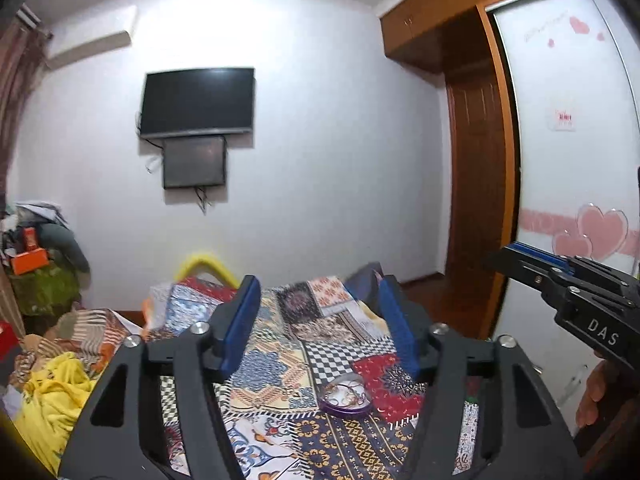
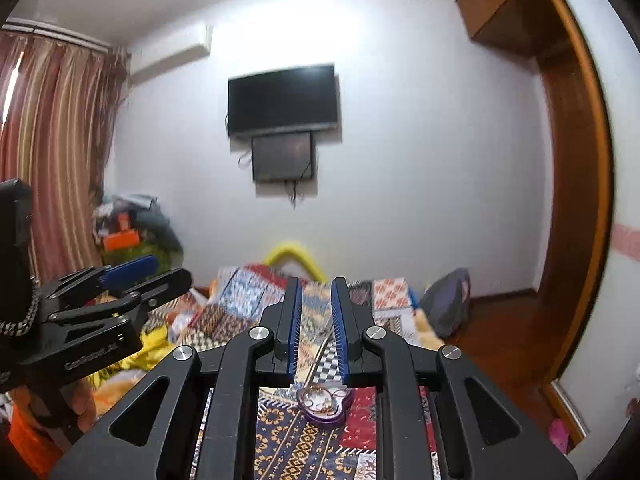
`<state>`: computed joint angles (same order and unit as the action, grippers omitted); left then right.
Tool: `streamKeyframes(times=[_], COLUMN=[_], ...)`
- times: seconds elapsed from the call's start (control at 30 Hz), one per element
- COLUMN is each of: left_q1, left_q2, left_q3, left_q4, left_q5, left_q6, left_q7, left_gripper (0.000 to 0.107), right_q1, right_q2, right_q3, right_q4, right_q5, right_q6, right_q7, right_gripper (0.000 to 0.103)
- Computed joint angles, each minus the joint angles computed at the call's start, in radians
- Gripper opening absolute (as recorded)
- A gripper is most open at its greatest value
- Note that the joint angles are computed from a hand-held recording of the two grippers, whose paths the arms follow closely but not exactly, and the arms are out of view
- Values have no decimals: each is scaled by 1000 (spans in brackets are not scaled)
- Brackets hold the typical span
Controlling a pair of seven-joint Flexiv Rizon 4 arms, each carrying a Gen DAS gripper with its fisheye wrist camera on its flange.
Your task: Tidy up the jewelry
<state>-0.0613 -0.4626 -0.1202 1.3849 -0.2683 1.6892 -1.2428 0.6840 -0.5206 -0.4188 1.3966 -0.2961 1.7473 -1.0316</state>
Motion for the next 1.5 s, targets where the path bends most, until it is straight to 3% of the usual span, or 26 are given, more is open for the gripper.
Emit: streamKeyframes(times=[0.13, 0.2, 0.3, 0.4, 0.57, 1.13, 1.5], left_q1=[-11, 17, 33, 22, -23, -73, -72], left_q2=[47, 64, 80, 92, 102, 86, 76], left_q3=[20, -17, -33, -9, 54, 115, 116], left_q4=[73, 101, 127, 146, 165, 143, 128], left_q5=[1, 0, -4, -8, 5, 20, 31], left_q6=[50, 67, 79, 80, 78, 39, 11], left_q7=[-34, -41, -62, -84, -99, -122, -132], left_gripper=[82, 95, 97, 99, 99, 99, 99], right_q1=[141, 223, 316, 379, 456, 451, 431], right_q2=[21, 6, -30, -56, -80, -39, -15], right_q3=[-170, -275, -401, -486, -587, -552, -528], right_q4=[72, 90, 95, 100, 129, 169, 180], right_q5=[64, 116, 198, 249, 284, 262, 203], right_q6=[43, 55, 60, 45, 41, 17, -10], right_q7=[12, 5, -4, -15, -33, -41, 3], right_gripper=[40, 62, 87, 97, 101, 101, 101])
